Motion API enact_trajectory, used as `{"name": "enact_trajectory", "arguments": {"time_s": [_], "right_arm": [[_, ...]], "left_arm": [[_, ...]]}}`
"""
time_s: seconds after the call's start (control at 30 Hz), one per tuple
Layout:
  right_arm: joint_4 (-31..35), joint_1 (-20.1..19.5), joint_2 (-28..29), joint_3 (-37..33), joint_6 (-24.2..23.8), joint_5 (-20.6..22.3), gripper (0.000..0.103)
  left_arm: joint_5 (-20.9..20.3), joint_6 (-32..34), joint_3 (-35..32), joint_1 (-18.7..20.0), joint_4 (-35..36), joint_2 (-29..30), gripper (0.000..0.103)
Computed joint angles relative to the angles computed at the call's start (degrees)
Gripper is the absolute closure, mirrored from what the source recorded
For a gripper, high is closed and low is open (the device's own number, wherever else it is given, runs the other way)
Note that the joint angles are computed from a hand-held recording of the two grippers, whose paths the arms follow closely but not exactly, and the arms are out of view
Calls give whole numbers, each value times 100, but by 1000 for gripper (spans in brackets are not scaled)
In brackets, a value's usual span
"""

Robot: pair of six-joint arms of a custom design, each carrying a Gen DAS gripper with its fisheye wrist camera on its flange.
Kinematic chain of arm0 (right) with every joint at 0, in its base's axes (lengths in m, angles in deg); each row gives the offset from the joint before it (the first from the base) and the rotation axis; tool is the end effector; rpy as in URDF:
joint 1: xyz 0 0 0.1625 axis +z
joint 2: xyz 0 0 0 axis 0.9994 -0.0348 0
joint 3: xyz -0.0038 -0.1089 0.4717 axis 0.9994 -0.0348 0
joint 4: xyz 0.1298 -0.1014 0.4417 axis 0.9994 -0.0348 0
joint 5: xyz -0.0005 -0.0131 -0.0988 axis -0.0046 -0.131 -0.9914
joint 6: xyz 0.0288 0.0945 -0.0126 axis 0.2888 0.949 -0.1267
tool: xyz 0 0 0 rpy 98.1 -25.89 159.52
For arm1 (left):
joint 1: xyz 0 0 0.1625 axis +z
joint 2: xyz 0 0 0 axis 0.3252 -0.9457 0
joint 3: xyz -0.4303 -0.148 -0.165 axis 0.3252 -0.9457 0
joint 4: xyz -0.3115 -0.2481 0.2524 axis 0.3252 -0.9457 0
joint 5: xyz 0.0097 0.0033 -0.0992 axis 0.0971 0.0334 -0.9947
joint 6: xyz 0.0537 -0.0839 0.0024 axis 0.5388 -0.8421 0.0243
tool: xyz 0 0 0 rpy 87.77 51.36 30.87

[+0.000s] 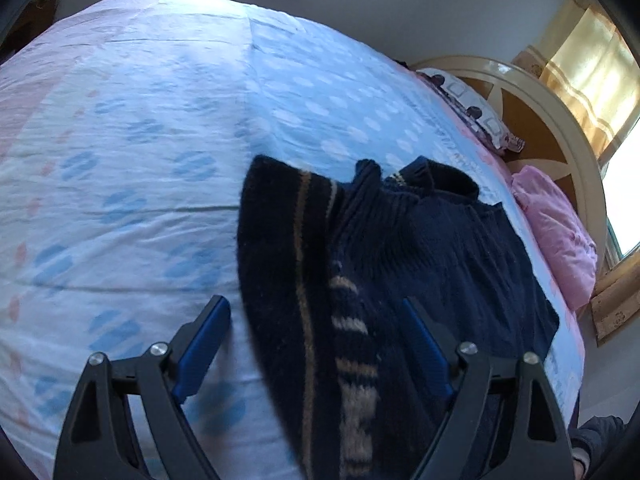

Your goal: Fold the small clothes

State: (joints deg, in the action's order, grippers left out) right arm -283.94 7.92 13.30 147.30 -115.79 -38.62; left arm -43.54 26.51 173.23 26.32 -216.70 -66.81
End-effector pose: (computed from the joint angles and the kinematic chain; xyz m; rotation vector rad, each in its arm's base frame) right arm 0.1343 -0.3931 0.1440 1.5895 -1.7444 0.3378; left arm -0.2779 -0.5471 0.0281 0.2354 2.7294 -0.7650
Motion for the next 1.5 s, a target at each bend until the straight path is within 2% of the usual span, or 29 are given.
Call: {"name": "enact_trajectory", "arguments": {"time_s": [0.03,0.1,0.13,0.2,0.23,0.27,0.3,0.33,0.4,0.7,0.83,1.03,1.2,1.5], "right_arm": [[-51,6,32,-2,-37,2,59],[-297,5,144,23,-231,59,60],[-292,6,156,24,-244,62,65],[-21,26,82,-7,-85,-9,79],[-2,29,61,-5,-47,-25,87],[28,25,16,2,-15,-13,90],[189,7,-106,9,57,18,90],[303,1,-213,23,128,40,91],[478,-38,-463,60,206,140,92],[821,-256,-1529,173,561,721,93],[1205,-484,-2017,45,841,931,93],[1776,-807,-2663,-124,1158,1309,94],[2402,-1157,-3205,-332,1467,1666,94],[3511,-1952,-3784,-855,2079,2206,94]], "left_arm": [[38,-6,-2,7,-39,0,30],[-177,-103,-16,125,-135,-23,45],[-211,-144,-14,156,-201,-21,51],[-301,-195,-27,209,-237,-10,69],[-282,-188,-30,192,-252,3,74],[-260,-131,-22,150,-283,10,84],[-69,-79,-14,54,-283,20,86],[156,-48,5,-57,-314,30,86],[334,-56,30,-188,-399,15,88],[442,-566,-84,-494,-634,-30,89],[412,-717,-226,-601,-737,76,89],[600,-690,-684,-854,-613,331,89],[713,-536,-1303,-982,-218,693,89],[655,-501,-2487,-1035,541,1504,89]]}}
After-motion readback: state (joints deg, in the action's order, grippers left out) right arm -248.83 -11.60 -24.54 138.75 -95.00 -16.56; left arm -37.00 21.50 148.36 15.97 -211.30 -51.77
